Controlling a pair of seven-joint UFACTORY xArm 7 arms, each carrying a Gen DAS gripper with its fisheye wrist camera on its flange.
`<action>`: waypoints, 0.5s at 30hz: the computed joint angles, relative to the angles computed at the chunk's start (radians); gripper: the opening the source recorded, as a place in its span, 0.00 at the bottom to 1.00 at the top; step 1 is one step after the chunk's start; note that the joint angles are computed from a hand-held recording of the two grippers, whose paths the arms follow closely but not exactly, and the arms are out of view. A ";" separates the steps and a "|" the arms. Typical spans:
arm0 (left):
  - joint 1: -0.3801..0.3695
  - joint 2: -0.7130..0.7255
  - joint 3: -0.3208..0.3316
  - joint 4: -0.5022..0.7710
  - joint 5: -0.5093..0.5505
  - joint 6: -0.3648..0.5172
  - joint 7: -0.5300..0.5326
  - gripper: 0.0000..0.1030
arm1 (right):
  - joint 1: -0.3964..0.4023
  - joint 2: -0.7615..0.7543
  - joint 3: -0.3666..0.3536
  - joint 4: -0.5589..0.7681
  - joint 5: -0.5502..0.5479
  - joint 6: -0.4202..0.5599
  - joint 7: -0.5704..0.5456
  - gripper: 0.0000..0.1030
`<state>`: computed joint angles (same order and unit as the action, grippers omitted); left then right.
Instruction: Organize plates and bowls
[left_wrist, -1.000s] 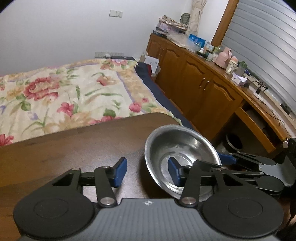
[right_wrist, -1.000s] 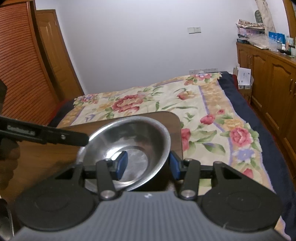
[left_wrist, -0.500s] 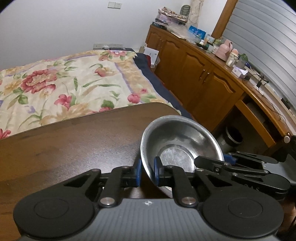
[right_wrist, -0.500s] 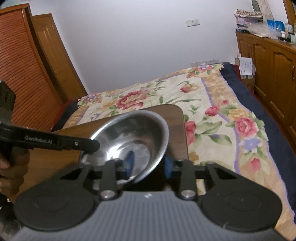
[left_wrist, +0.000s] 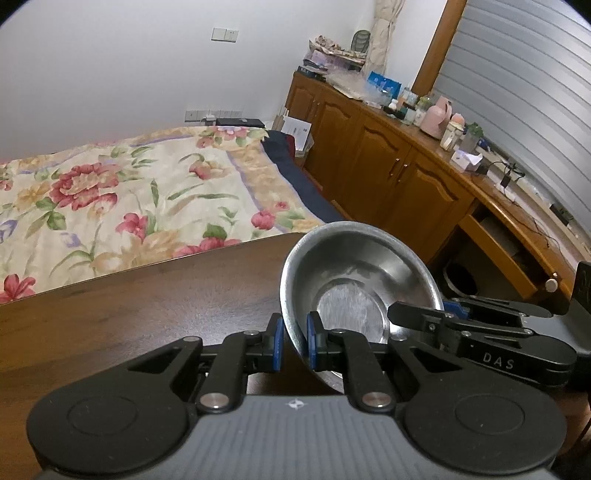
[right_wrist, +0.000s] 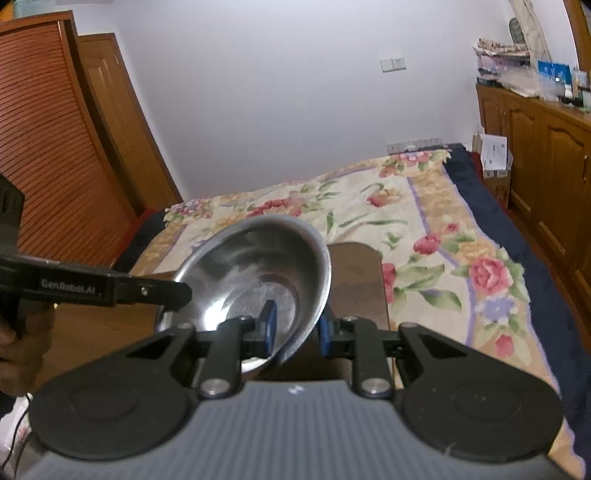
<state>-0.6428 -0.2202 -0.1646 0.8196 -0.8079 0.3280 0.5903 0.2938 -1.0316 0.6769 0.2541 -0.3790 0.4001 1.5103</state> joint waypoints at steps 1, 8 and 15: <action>-0.002 -0.011 -0.001 -0.004 0.000 -0.001 0.002 0.14 | 0.002 -0.002 -0.001 0.007 0.001 0.015 -0.003 0.24; -0.021 -0.088 0.020 -0.025 -0.001 0.018 0.006 0.14 | 0.040 -0.040 -0.017 0.044 0.008 0.104 -0.032 0.24; -0.040 -0.174 0.038 -0.067 0.036 0.030 -0.034 0.14 | 0.058 -0.058 -0.014 0.084 0.020 0.157 -0.053 0.24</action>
